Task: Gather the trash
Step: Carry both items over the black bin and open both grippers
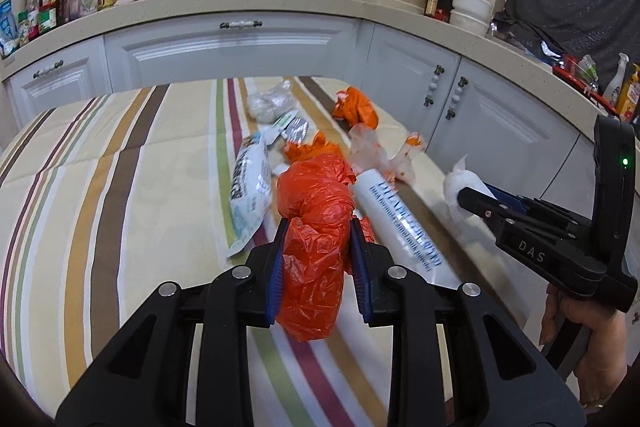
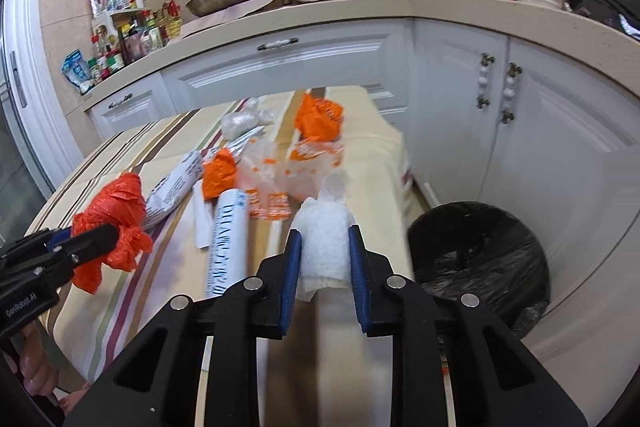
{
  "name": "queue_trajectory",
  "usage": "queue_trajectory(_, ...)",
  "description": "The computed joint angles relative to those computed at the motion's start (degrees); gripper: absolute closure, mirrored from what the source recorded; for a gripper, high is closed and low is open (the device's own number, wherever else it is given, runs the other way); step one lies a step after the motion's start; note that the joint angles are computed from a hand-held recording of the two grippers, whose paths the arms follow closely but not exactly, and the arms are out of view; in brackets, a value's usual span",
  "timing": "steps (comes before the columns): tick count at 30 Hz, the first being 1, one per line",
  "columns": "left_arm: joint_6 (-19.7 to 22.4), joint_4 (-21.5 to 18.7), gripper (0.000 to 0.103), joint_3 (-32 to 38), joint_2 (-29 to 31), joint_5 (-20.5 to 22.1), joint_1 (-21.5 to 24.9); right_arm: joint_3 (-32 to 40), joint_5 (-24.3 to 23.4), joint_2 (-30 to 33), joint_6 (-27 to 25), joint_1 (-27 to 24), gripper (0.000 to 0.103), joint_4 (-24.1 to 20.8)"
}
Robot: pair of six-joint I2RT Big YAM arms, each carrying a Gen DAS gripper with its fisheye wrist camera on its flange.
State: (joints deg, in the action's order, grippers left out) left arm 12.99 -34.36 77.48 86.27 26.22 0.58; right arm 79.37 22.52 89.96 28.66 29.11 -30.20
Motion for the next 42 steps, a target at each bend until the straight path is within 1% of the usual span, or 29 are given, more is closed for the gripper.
queue_trajectory(3,-0.08,-0.20,0.076,1.11,0.10,0.70,-1.50,-1.98,2.77,-2.46,0.56,-0.92,0.078,-0.24)
queue_trajectory(7,-0.31,-1.07,0.076,2.95,0.77,1.31,-4.63,-4.56,5.59,-5.21,1.56,-2.69,0.078,-0.74)
queue_trajectory(10,-0.34,-0.30,0.076,3.70,1.07,0.45,-7.76,-6.56,6.82,-7.03,2.32,-4.45,0.078,-0.91)
queue_trajectory(13,-0.59,-1.41,0.076,5.81,2.57,-0.21,-11.15,-8.25,7.51,-8.30,2.53,-5.90,0.078,-0.57)
queue_trajectory(15,-0.79,-2.17,0.076,7.31,3.83,-1.07,-13.43,-9.46,7.16,-8.97,2.70,-7.20,0.078,-0.01)
queue_trajectory(21,-1.36,-3.24,0.076,11.09,7.89,-5.86,-19.53,-12.20,5.26,-10.06,1.94,-10.99,0.078,2.47)
queue_trajectory(25,-2.16,-6.10,0.075,15.89,12.55,-8.88,-22.76,-13.22,2.19,-9.81,1.33,-14.15,0.078,4.37)
queue_trajectory(26,-2.34,-6.81,0.074,17.04,13.71,-9.78,-23.28,-13.36,1.73,-9.54,1.15,-14.86,0.076,5.00)
queue_trajectory(27,-2.63,-7.11,0.073,17.88,14.64,-10.47,-23.63,-13.46,1.64,-9.33,1.08,-15.31,0.068,5.39)
queue_trajectory(28,-2.77,-7.26,0.072,18.85,15.71,-11.57,-24.25,-13.38,1.20,-8.85,0.97,-16.04,0.062,5.61)
queue_trajectory(29,-2.67,-6.94,0.067,18.97,16.10,-12.57,-24.66,-13.36,0.93,-8.46,1.02,-16.62,0.053,5.84)
queue_trajectory(30,-2.46,-6.72,0.058,19.28,16.62,-13.81,-25.11,-13.46,0.80,-8.25,1.23,-17.02,0.050,6.10)
queue_trajectory(32,-2.50,-6.42,0.053,19.55,17.12,-14.55,-25.42,-13.83,0.56,-8.25,1.52,-17.40,0.049,6.66)
queue_trajectory(34,-2.48,-6.93,0.053,19.75,17.26,-14.45,-25.36,-13.99,0.62,-8.41,1.75,-17.47,0.047,6.55)
queue_trajectory(36,-2.34,-7.26,0.053,19.71,16.92,-13.81,-24.95,-14.28,0.95,-8.84,2.03,-17.12,0.043,6.55)
queue_trajectory(42,-2.53,-5.05,0.052,16.37,12.92,-11.51,-22.38,-13.62,3.23,-10.22,3.10,-14.22,0.038,4.98)
